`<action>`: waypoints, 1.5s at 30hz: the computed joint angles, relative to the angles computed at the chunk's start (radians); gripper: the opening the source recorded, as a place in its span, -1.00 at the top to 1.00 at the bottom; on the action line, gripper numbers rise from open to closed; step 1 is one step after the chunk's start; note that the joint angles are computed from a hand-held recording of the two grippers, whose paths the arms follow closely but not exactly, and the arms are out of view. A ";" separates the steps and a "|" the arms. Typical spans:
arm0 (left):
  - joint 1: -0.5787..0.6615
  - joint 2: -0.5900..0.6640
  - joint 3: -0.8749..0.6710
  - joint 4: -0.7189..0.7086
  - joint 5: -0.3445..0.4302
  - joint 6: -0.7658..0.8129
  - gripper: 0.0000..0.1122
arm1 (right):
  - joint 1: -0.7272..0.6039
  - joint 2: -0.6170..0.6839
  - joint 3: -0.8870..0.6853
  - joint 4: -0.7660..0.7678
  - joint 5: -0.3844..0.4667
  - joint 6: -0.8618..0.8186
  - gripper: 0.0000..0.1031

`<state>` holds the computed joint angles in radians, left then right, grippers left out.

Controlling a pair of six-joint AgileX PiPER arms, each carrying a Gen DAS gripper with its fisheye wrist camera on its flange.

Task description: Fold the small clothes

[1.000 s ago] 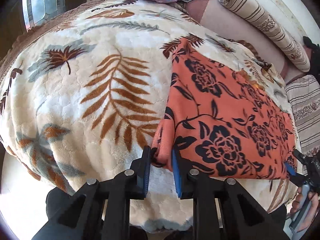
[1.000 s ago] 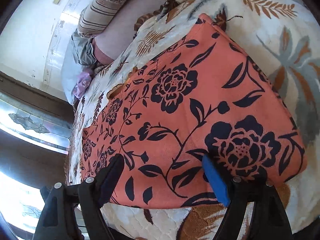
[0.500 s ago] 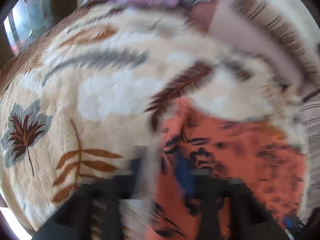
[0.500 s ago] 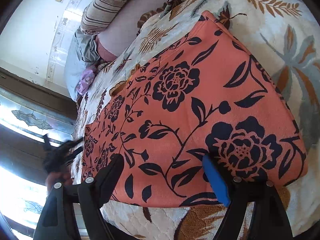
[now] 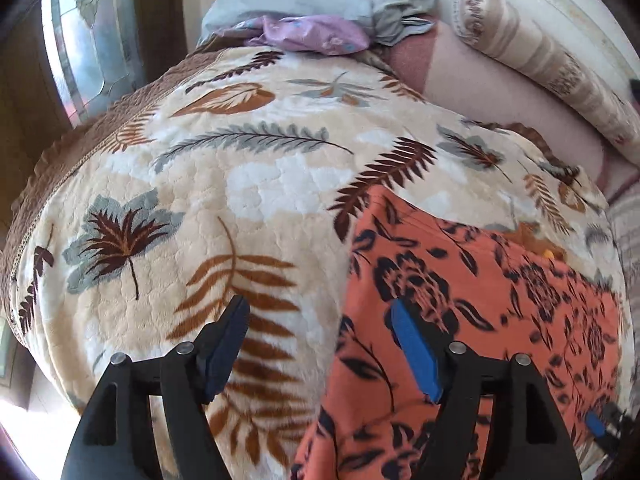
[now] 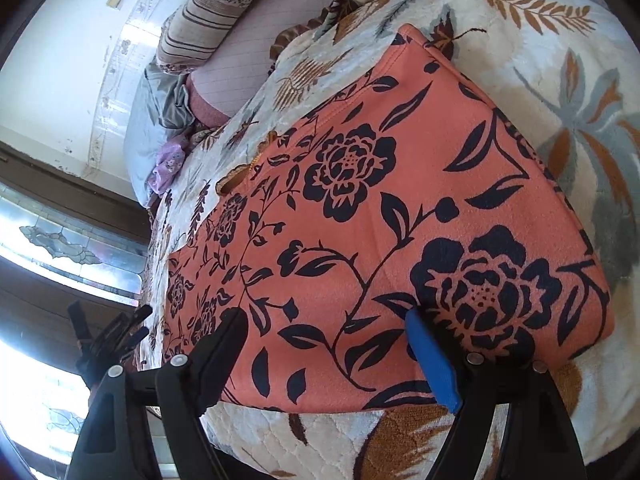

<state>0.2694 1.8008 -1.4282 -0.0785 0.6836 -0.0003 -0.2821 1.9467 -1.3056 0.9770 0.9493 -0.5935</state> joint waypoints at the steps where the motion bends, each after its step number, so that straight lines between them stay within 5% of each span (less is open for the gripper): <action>1: -0.010 -0.023 0.024 0.018 -0.008 -0.002 -0.32 | 0.002 -0.009 0.003 -0.007 -0.001 0.021 -0.62; 14: -0.069 -0.159 0.134 0.013 -0.008 0.026 -0.38 | -0.151 -0.159 0.254 0.149 0.045 -0.083 -0.68; 17: -0.094 -0.190 0.168 -0.073 -0.021 0.069 -0.58 | -0.225 -0.152 0.321 0.183 0.043 -0.087 -0.68; 27: -0.357 -0.121 0.207 -0.086 -0.101 0.060 -0.60 | -0.321 -0.016 0.283 0.344 0.046 -0.056 -0.73; 29: -0.396 -0.060 0.177 0.009 -0.091 -0.026 -0.60 | -0.293 -0.009 0.245 0.344 0.025 -0.063 -0.62; 31: -0.424 0.023 0.137 0.092 -0.050 -0.102 -0.60 | -0.247 0.006 0.179 0.249 -0.030 -0.010 -0.03; 32: -0.443 0.018 0.156 0.158 -0.085 -0.151 -0.66 | -0.227 0.033 0.141 0.199 -0.033 0.027 0.66; 33: -0.461 0.005 0.174 0.215 -0.104 -0.190 -0.66 | -0.214 0.048 0.110 0.162 -0.025 0.046 0.81; 36: -0.468 -0.018 0.152 0.206 -0.051 -0.200 -0.64 | -0.173 -0.096 0.161 0.097 -0.132 -0.026 0.82; 40: -0.482 -0.083 0.216 0.314 -0.158 -0.313 -0.64 | -0.149 -0.119 0.202 0.076 -0.193 -0.073 0.72; 42: -0.485 0.027 0.160 0.319 -0.083 -0.275 -0.67 | -0.179 0.020 0.176 0.137 -0.137 -0.132 0.67; 45: -0.472 0.035 0.166 0.314 -0.111 -0.288 -0.69 | -0.305 0.086 0.192 0.289 0.052 -0.221 0.55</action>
<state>-0.2028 1.8357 -1.2618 0.2353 0.5731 -0.2882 -0.5875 2.0331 -1.1136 1.2660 1.0012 -0.8140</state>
